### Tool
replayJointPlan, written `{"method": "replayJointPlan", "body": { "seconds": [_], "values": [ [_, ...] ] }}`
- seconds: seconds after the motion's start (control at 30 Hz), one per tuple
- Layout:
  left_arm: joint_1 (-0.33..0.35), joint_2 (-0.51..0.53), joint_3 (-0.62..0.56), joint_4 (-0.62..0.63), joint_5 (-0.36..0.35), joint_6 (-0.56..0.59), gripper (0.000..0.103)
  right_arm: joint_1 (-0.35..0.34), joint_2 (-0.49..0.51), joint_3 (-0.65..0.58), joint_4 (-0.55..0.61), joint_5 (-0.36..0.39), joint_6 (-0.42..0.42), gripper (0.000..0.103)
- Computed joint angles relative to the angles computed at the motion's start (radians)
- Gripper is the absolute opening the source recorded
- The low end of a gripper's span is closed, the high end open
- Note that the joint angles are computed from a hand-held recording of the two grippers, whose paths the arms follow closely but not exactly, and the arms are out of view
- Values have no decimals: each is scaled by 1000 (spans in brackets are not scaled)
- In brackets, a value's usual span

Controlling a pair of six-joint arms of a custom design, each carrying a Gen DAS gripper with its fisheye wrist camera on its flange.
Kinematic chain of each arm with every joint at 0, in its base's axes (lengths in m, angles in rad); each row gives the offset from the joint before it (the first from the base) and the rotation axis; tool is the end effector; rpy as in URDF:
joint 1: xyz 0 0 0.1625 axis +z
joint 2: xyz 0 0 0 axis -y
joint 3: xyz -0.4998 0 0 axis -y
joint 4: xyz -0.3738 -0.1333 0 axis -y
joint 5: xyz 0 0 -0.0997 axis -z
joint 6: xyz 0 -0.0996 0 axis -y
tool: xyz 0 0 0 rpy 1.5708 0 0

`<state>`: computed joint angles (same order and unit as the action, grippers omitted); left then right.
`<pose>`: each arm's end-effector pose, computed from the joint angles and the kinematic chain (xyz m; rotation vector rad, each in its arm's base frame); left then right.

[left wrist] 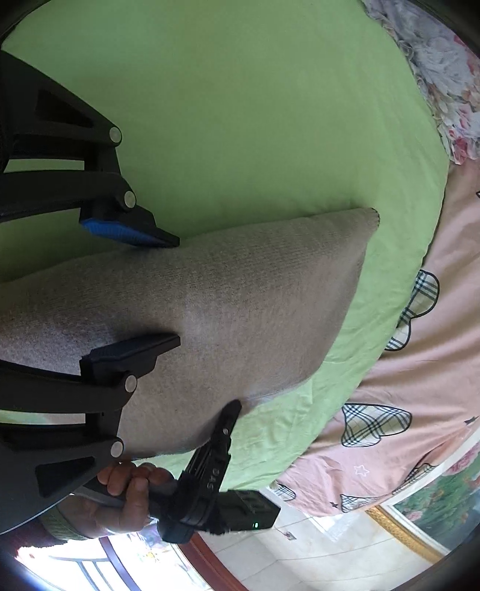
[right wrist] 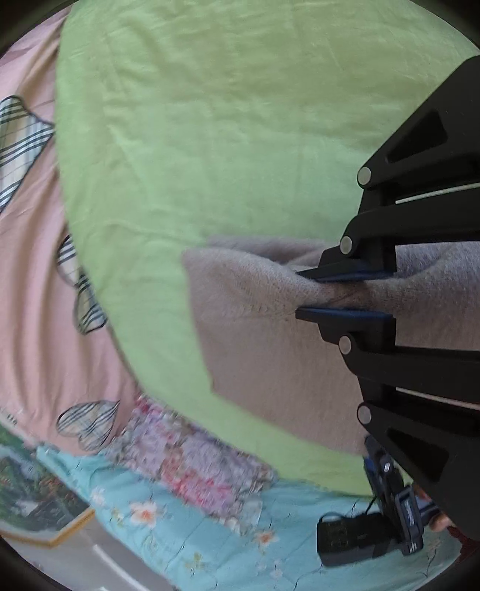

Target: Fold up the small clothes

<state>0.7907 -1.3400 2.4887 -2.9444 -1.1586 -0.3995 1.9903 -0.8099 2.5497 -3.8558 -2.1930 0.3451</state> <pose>-0.1477 -0.3955 0.2413 0.4750 2.8232 -0.6014 0.2353 -0.3429 0.1385 -0.1365 -2.6006 0.9839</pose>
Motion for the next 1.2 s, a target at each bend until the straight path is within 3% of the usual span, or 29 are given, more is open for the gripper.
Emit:
{"method": "replayJointPlan", "body": {
  "seconds": [0.07,0.1,0.13,0.3,0.43,0.53,0.6,0.67,0.8,0.93,1.03,1.2],
  "values": [
    [-20,-14,-4,33,18,-17,47,-21,28,27,-85,18,8,20],
    [-30,-29,-4,52,25,-32,47,-18,25,34,-95,13,21,33],
    [-42,-52,0,70,34,-51,47,-7,19,41,-98,-1,43,39],
    [-109,-190,52,83,6,-66,45,137,30,75,-197,-111,54,39],
    [-168,-267,109,42,-93,-35,45,263,92,104,-259,-125,81,39],
    [-238,-285,159,43,-82,-12,45,305,138,117,-238,-156,144,39],
    [-266,-252,169,83,-44,-6,46,309,146,115,-156,-194,177,39],
    [-237,-196,186,74,-42,-3,46,288,144,120,-62,-225,235,38],
    [-225,-133,224,-19,-22,-3,42,241,194,158,-202,-198,193,37],
    [-286,-138,247,4,33,-47,42,237,208,165,-234,-200,177,37],
    [-283,-143,235,31,27,-67,43,246,231,175,-268,-206,189,37],
    [-268,-145,231,34,10,-66,45,303,193,157,-68,-295,295,37]
  ]
}}
